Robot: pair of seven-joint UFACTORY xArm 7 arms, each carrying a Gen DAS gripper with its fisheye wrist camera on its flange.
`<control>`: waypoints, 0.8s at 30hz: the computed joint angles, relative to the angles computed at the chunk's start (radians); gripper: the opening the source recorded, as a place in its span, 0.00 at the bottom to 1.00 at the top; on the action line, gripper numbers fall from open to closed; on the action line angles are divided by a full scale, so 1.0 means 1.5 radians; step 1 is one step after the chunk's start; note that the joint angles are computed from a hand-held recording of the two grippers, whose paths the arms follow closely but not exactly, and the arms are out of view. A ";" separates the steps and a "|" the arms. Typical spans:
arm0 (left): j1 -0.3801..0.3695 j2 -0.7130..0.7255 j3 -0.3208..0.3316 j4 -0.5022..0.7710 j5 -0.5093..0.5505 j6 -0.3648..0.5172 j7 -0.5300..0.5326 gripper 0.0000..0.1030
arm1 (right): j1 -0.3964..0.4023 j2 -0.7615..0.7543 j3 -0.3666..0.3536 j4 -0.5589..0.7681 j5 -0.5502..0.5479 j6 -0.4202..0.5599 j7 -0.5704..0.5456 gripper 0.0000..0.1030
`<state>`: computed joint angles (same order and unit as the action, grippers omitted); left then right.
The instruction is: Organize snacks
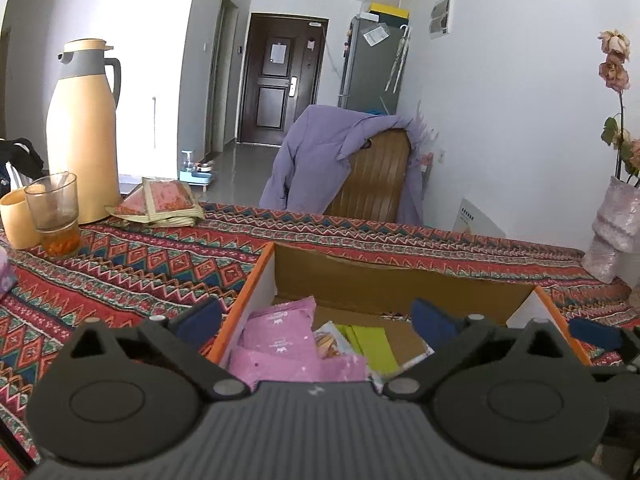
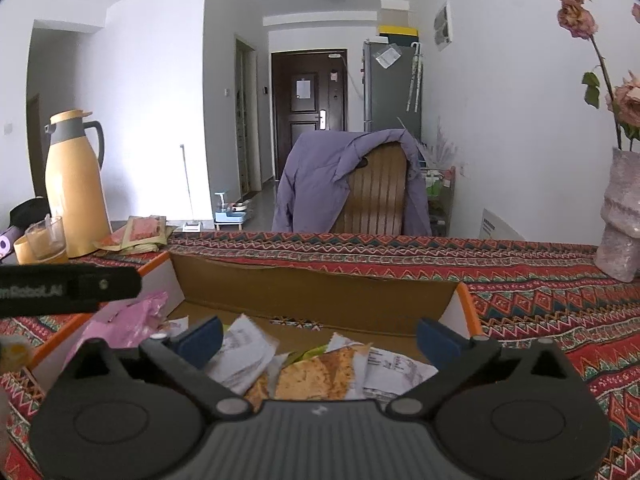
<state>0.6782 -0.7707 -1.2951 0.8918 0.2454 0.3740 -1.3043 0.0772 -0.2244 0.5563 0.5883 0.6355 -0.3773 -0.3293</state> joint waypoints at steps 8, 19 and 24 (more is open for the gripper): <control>-0.072 -0.029 0.047 -0.030 0.008 0.025 -0.015 1.00 | 0.000 -0.075 -0.009 -0.047 -0.038 0.024 0.052 1.00; -0.257 -0.118 0.139 -0.090 0.048 0.093 -0.058 1.00 | 0.071 -0.266 -0.060 -0.171 -0.110 0.083 0.154 1.00; -0.349 -0.166 0.158 -0.114 0.059 0.146 -0.074 1.00 | 0.123 -0.399 -0.078 -0.252 -0.129 0.134 0.200 1.00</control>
